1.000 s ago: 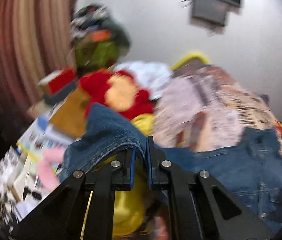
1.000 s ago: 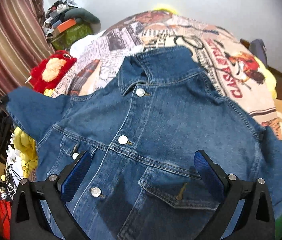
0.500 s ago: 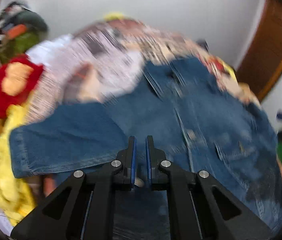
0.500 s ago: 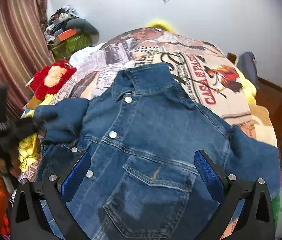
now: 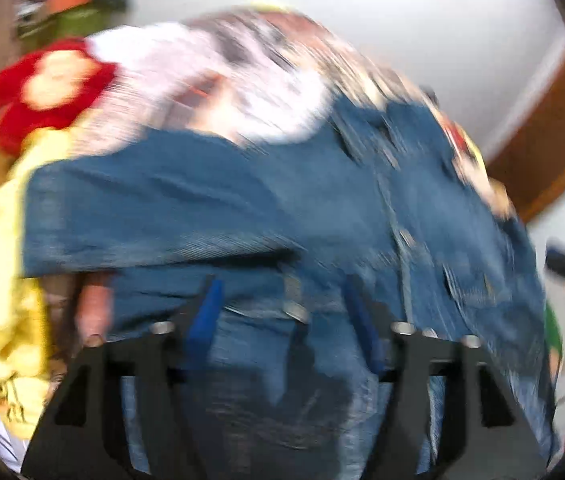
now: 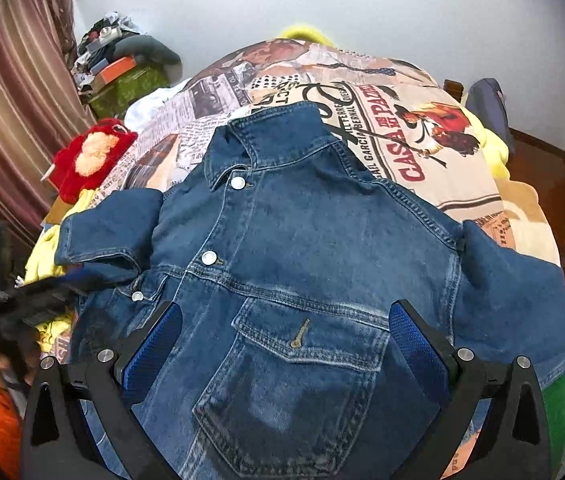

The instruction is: Fold large clothes

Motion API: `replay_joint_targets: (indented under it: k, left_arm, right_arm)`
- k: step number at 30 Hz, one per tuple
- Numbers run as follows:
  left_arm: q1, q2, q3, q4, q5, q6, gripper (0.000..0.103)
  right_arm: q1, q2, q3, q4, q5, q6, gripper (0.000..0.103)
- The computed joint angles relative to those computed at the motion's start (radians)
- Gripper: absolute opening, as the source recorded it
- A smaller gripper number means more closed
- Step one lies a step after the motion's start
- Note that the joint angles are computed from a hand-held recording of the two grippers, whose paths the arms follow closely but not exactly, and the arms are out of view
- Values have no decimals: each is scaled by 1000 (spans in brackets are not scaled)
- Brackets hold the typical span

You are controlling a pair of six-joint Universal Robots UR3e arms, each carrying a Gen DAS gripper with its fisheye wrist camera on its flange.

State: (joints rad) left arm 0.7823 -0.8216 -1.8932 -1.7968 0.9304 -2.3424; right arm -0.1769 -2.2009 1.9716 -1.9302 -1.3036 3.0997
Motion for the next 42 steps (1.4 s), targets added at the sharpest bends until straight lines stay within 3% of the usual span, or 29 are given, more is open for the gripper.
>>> replay_joint_targets:
  k: [3,7,12,16,18,20,24,25,29,34,38,42]
  left_arm:
    - [190,-40,51,-103,-35,85,67]
    - [327,-148,78,-173,-37,103,67]
    - [333,-282,35,-65,-44,-3,67]
    - [270,-384,-18,177,-38,-174,67]
    - [220,-434,-45,349,2,-292,61]
    - [181,-469,-53,443,44,-344,55]
    - [85,-436,-98,634,160,-399,20]
    - [57,-415,-103,665,186,-395,18]
    - [-1,-302,-72,683,219,-356,12]
    - [-52,-210,117,576,99,-321,10]
    - [-184,-259,335,541,27,-382,10]
    - [-419,-354,491,601,82,-483,8]
  right_arm:
    - [72,85,-9,-70,-45,55,103]
    - [113,162,-27,-109,-36,86,103]
    - [157,240,-50,-157,-48,111,103]
    - [156,268,-57,-162,-42,114,103]
    - [141,268,-52,-157,-28,110,103]
    - [122,263,-44,-148,-11,105,103]
    - [74,243,-25,-128,20,103,103]
    - [59,234,-19,-121,30,99,103]
    - [7,191,-12,-88,57,81,103]
    - [-48,110,-24,-49,74,30,103]
    - [-173,2,-30,51,161,-38,103]
    - [-332,-111,-62,208,243,-150,103]
